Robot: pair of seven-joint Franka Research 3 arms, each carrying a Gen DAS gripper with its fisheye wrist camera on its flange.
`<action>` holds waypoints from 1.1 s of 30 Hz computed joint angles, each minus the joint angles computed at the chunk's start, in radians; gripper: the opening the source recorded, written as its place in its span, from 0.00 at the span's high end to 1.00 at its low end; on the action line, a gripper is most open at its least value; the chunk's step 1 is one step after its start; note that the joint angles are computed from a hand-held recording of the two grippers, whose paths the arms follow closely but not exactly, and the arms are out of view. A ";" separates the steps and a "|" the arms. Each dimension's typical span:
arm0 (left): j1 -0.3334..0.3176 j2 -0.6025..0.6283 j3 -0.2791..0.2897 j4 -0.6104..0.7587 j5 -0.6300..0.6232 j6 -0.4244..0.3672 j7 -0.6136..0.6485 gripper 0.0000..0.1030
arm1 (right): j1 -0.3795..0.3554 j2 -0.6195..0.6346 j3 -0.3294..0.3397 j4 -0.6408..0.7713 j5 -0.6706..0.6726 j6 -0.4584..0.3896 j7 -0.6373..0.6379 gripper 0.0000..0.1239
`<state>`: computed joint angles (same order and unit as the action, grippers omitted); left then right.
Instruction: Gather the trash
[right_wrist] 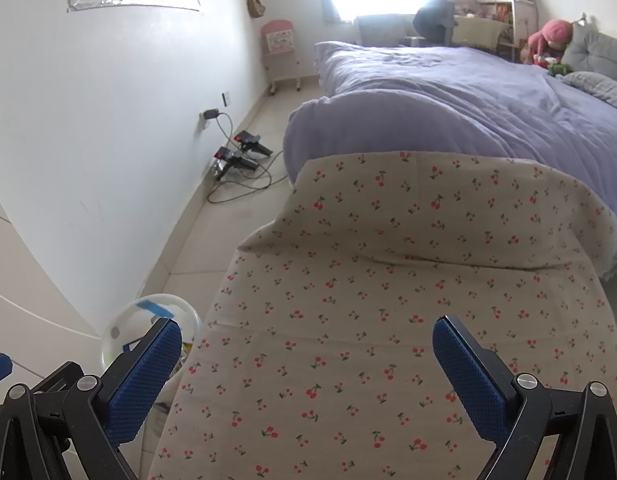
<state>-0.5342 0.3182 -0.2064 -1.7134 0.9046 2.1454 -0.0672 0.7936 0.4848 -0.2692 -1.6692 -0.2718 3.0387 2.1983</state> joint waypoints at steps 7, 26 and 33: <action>-0.003 0.003 0.001 0.005 0.003 -0.005 -0.004 0.00 | -0.001 0.001 0.005 0.000 0.007 0.000 -0.003 0.17; 0.002 -0.019 -0.004 -0.016 0.015 0.001 -0.019 0.00 | 0.007 0.010 0.005 0.016 0.000 -0.015 0.009 0.17; 0.002 -0.015 -0.005 -0.011 0.013 -0.007 -0.023 0.00 | 0.001 0.009 0.019 0.014 -0.004 -0.016 0.003 0.17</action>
<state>-0.5321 0.3036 -0.2112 -1.7245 0.9177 2.1382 -0.0902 0.7943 0.4938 -0.2498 -1.6549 -0.2762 3.0223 2.2011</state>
